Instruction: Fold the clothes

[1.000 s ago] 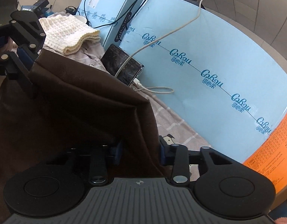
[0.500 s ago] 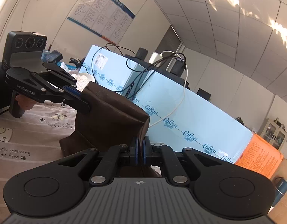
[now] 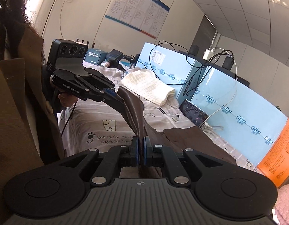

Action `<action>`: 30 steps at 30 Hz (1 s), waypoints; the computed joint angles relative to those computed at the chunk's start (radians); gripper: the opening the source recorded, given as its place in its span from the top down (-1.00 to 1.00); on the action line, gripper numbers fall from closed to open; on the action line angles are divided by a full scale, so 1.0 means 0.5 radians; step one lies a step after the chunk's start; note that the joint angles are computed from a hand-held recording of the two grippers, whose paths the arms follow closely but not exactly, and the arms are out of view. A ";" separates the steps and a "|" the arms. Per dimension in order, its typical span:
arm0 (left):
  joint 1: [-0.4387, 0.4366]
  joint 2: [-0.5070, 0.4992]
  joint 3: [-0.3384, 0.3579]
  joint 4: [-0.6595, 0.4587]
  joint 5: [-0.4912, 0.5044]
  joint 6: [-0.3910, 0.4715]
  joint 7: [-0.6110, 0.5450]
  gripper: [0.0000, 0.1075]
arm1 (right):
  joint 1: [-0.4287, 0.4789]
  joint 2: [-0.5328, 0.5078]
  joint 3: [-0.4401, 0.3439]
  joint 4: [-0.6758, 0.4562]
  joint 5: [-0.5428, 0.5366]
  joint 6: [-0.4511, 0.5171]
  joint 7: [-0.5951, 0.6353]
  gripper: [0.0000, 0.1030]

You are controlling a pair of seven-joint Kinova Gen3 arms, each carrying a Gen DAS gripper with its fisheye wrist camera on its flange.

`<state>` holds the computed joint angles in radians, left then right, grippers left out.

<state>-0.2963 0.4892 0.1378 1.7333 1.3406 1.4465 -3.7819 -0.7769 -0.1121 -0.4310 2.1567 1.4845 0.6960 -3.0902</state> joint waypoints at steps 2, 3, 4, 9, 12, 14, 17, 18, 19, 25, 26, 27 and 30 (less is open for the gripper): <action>0.126 0.001 -0.148 -0.047 -0.079 -0.036 0.039 0.65 | 0.027 -0.014 -0.040 0.047 0.050 -0.010 -0.103 0.31; 0.192 0.004 -0.239 -0.068 -0.081 -0.033 0.078 0.55 | 0.014 -0.015 -0.061 0.075 0.089 0.035 -0.175 0.11; 0.253 0.008 -0.331 -0.079 -0.061 -0.021 0.128 0.42 | -0.032 -0.017 -0.046 0.105 0.125 0.082 -0.244 -0.17; 0.521 -0.033 -0.714 0.028 0.178 -0.142 0.156 -0.18 | -0.024 0.011 0.001 0.244 0.190 0.296 -0.651 -0.46; 0.525 -0.054 -0.693 0.026 0.251 -0.303 0.212 -0.37 | 0.024 0.050 0.062 0.277 0.083 0.442 -0.895 -0.47; 0.555 -0.086 -0.694 0.006 0.314 -0.444 0.372 -0.46 | 0.063 0.053 0.114 0.277 0.001 0.508 -1.057 -0.52; 0.638 -0.094 -0.684 -0.040 0.510 -0.653 0.613 -0.61 | 0.170 0.021 0.232 0.274 -0.023 0.472 -1.301 -0.58; 0.683 -0.078 -0.695 -0.079 0.566 -0.696 0.694 -0.67 | 0.232 0.020 0.288 0.247 -0.034 0.428 -1.380 -0.58; 0.708 -0.048 -0.689 -0.121 0.613 -0.714 0.775 -0.70 | 0.309 0.017 0.328 0.207 -0.078 0.380 -1.426 -0.58; 0.905 0.013 -0.567 -0.389 0.473 -1.083 1.264 -0.71 | 0.707 0.212 0.573 -0.159 -0.561 0.140 -1.275 -0.37; 0.928 0.036 -0.540 -0.437 0.403 -1.125 1.345 -0.71 | 0.764 0.233 0.593 -0.188 -0.617 0.091 -1.258 -0.20; 0.957 0.064 -0.537 -0.483 0.351 -1.140 1.426 -0.71 | 0.799 0.244 0.608 -0.201 -0.640 0.049 -1.249 -0.10; 1.069 0.123 -0.596 -0.589 0.182 -1.208 1.669 -0.70 | 0.860 0.292 0.629 -0.238 -0.676 -0.003 -1.187 0.38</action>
